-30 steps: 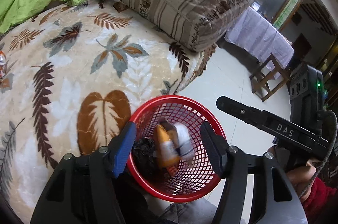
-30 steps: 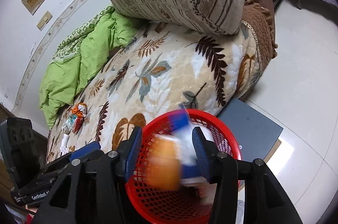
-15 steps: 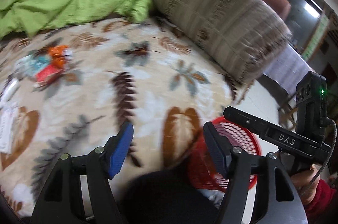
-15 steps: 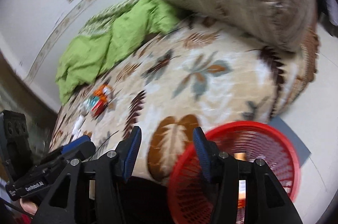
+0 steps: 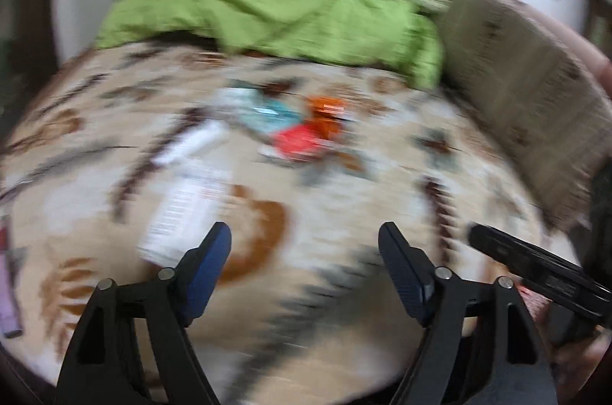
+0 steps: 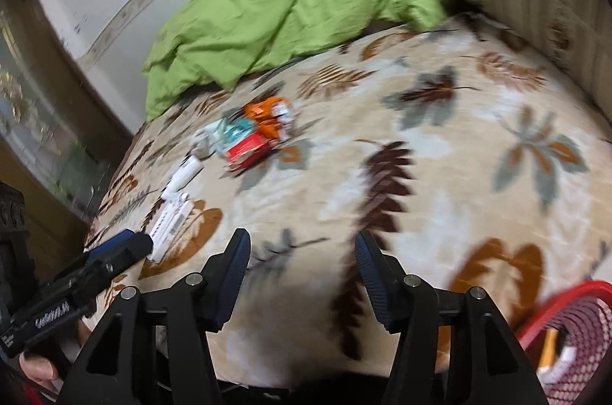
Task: Collect trash
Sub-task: 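Move both tools back over the remaining trash on the bed, then grasp the white medicine box with the left tool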
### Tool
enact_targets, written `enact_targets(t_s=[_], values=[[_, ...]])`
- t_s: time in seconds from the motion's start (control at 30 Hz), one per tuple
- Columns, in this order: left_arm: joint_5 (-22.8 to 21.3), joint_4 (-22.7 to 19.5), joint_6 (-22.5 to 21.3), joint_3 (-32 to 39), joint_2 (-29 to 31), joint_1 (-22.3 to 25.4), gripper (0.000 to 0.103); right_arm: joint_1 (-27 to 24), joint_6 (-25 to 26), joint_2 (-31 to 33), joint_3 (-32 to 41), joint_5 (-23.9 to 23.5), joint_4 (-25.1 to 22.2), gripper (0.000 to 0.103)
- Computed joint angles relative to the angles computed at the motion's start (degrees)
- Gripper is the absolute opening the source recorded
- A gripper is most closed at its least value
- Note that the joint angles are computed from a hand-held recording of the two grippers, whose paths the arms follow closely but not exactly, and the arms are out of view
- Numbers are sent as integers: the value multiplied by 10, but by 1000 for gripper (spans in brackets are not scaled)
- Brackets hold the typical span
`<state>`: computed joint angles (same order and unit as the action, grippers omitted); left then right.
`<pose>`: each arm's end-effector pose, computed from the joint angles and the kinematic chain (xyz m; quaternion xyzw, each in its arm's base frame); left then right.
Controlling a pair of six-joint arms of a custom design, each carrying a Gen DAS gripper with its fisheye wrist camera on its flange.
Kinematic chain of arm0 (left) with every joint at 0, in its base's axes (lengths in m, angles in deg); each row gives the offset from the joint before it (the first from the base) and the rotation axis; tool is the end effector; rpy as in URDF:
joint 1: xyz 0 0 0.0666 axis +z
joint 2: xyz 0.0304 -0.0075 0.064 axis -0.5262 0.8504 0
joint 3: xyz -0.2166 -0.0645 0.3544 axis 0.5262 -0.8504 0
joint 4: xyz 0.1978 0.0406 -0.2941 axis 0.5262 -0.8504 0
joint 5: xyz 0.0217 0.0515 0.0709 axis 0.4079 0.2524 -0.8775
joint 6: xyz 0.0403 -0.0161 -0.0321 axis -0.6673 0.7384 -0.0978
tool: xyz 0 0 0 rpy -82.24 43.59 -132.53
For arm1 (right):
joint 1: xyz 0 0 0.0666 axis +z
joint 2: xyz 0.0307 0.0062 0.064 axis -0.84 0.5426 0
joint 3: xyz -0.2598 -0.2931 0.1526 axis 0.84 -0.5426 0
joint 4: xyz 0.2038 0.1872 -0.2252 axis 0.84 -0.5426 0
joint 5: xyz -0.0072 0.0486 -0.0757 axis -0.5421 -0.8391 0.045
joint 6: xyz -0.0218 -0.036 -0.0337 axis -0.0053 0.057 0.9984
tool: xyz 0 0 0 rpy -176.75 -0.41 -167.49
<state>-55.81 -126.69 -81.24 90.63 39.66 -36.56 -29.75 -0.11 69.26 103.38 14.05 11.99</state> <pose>0.4978 -0.0560 0.4263 0.1643 0.9008 -0.1743 0.3623 0.4041 0.1979 0.4319 0.1902 0.9012 0.1113 0.3732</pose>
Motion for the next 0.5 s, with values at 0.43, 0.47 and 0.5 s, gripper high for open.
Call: enact_targets(t_s=[0.43, 0.47, 0.5], values=[[-53, -81, 20, 110, 139, 39, 80, 1, -14, 30, 1, -27, 31, 60], [-56, -85, 14, 112, 143, 35, 80, 2, -12, 28, 1, -25, 32, 60], [-65, -86, 11, 115, 147, 31, 80, 4, -10, 29, 1, -23, 31, 60]])
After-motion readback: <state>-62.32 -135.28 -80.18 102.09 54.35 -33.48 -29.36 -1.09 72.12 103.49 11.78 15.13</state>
